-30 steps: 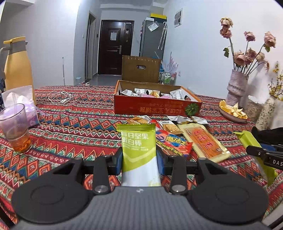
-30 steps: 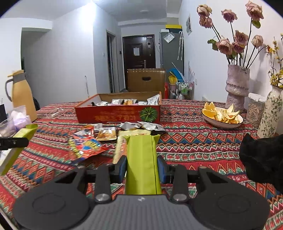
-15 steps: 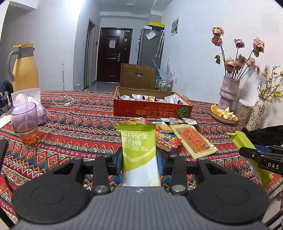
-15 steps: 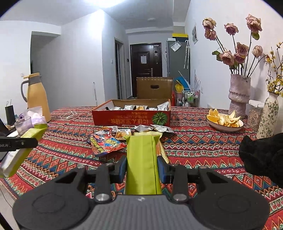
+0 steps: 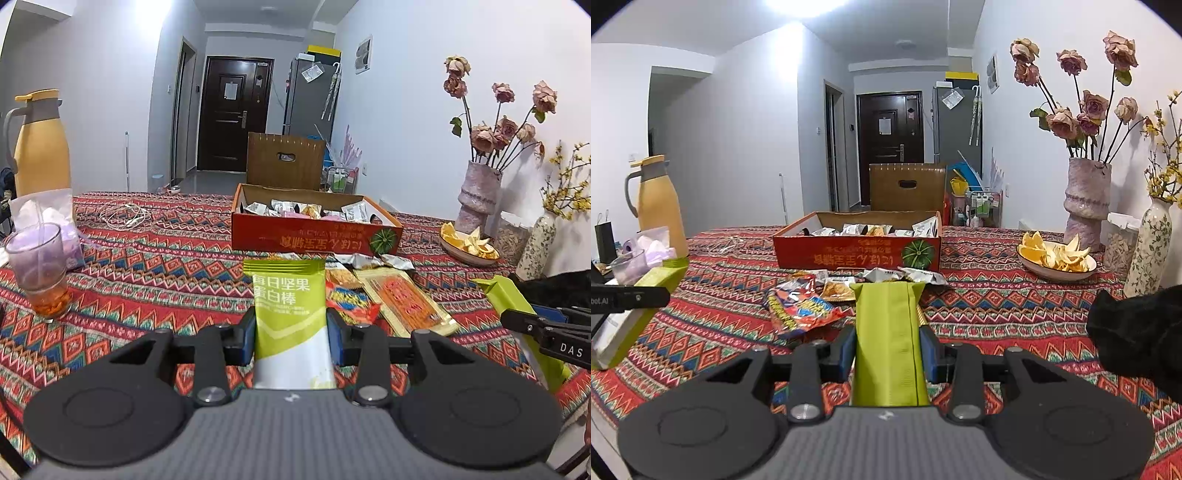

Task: Organize snacks
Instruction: 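Carry both green packets with both tools over the cardboard box, then lower both green packets into the box and open both tools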

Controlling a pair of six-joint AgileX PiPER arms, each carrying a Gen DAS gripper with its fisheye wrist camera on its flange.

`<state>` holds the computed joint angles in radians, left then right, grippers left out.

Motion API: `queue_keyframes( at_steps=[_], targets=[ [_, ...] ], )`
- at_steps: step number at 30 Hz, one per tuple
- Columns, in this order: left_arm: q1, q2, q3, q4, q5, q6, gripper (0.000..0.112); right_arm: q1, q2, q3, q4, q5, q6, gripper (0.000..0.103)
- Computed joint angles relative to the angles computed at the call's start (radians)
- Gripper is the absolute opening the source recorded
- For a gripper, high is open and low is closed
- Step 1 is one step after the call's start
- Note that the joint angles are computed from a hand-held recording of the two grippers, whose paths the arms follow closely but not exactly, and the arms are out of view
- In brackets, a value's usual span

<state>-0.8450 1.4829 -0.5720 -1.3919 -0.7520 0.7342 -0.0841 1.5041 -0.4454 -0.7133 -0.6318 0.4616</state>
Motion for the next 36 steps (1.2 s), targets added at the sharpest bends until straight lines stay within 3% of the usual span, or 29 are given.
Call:
queue_keyframes(
  at_steps=[14, 23, 30, 36],
  targets=[
    [0.331, 0.188, -0.27, 0.236, 0.224, 0.025, 0.038, 0.123, 0.247, -0.397, 0.074, 0.156, -0.007, 0.035],
    [0.464, 0.333, -0.504, 0.264, 0.334, 0.125, 0.038, 0.168, 0.422, -0.695, -0.044, 0.253, 0.127, 0.035],
    [0.556, 0.465, -0.751, 0.088, 0.463, 0.358, 0.038, 0.184, 0.578, -0.983, -0.329, 0.332, 0.428, 0.035],
    [0.612, 0.618, -1.027, -0.317, 0.528, 0.802, 0.038, 0.196, 0.752, -1.297, -0.789, 0.391, 0.913, 0.035]
  ],
)
